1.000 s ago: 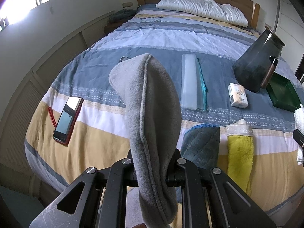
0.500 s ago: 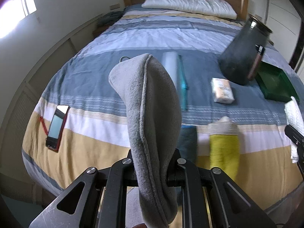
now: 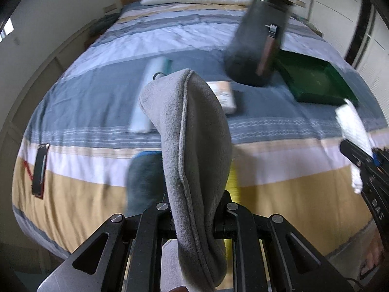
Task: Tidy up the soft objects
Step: 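Carry the grey pouch and white towel in both tools over the green tray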
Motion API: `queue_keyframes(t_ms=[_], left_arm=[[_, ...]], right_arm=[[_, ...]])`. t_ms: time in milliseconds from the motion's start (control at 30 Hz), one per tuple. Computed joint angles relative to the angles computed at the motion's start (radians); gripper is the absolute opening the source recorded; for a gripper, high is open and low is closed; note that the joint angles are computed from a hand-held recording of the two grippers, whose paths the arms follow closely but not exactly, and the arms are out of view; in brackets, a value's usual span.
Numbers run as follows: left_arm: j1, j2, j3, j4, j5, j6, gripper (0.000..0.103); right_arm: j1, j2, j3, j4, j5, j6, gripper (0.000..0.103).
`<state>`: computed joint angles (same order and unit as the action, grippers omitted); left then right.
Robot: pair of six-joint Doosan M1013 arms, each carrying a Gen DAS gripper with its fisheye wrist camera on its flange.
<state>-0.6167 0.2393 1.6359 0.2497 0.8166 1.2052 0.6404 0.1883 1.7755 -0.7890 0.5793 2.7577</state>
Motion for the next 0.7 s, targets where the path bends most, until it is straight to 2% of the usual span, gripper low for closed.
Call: queue_keyframes(t_ms=[233, 700], left_arm=[[-0.060, 0.026, -0.034, -0.045, 0.007, 0.055, 0.012], [-0.145, 0.095, -0.136, -0.105, 0.013, 0.156, 0.012]], right_arm=[[-0.030, -0.031, 0.046, -0.009, -0.003, 0.044, 0.009], [-0.093, -0.085, 0.109, -0.016, 0.039, 0.112, 0.009]])
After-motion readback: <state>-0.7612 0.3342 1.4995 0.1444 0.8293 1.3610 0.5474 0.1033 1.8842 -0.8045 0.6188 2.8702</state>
